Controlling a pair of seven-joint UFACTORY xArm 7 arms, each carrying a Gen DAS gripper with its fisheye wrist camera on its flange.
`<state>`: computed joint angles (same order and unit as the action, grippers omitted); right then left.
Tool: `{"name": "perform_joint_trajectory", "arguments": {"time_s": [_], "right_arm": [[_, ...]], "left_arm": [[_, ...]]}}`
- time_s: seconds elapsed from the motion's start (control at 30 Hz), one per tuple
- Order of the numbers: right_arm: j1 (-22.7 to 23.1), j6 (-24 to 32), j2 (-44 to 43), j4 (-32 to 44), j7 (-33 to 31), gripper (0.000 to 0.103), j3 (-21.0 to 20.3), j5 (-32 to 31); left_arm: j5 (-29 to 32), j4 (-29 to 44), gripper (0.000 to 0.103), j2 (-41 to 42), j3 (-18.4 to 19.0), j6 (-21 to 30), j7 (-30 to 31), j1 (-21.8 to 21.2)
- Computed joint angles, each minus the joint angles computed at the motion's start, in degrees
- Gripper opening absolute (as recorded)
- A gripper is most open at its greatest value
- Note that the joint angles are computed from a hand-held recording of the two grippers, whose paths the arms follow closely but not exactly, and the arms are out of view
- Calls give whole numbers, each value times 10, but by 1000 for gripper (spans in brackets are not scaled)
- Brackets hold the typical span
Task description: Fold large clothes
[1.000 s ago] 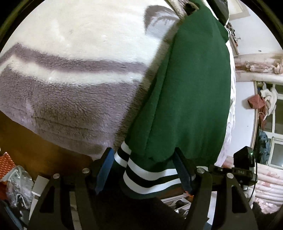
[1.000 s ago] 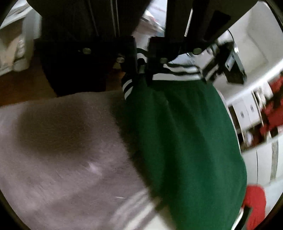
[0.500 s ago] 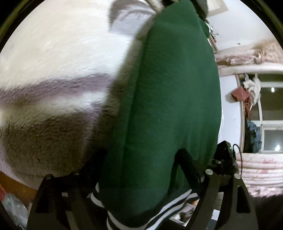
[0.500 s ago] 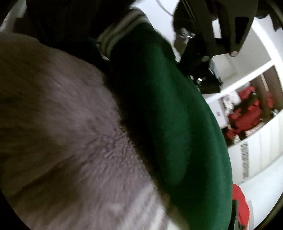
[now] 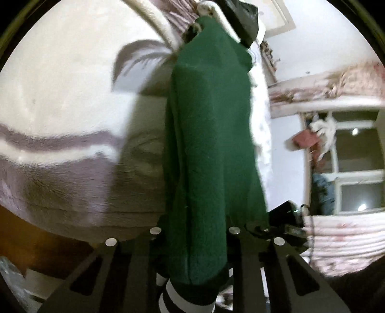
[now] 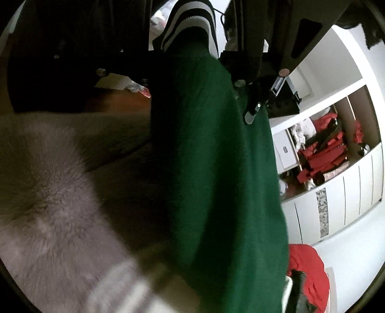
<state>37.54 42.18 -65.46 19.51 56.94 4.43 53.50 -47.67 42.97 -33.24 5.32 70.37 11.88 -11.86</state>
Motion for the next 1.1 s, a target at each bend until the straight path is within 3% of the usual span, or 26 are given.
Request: {"name": "perform_joint_trajectory", "arguments": {"time_s": [0.13, 0.3, 0.43, 0.57, 0.7, 0.87, 0.97, 1.1], "right_arm": [[-33, 38, 19, 73, 31, 30, -25, -32], [-68, 49, 97, 198, 23, 29, -57, -52], [-87, 31, 185, 286, -32, 29, -97, -51], [-94, 30, 306, 388, -127, 29, -153, -30], [-105, 63, 442, 490, -209, 29, -220, 18], [-147, 167, 610, 589, -275, 29, -286, 99], [-189, 228, 699, 644, -295, 29, -292, 130], [-246, 262, 772, 675, -322, 43, -270, 222]], "left_arm": [[-65, 65, 16, 32, 19, 16, -26, -7], [-143, 183, 16, 122, 14, 4, 3, -18], [-174, 266, 16, 209, -11, -22, 52, -11], [-182, 370, 16, 314, -47, -38, 64, 4], [-104, 507, 17, 443, -91, -62, 46, 7], [76, 688, 18, 604, -111, -57, -20, -25], [113, 773, 18, 679, -119, -29, -99, -25], [103, 797, 22, 708, -147, -34, -164, -1]]}}
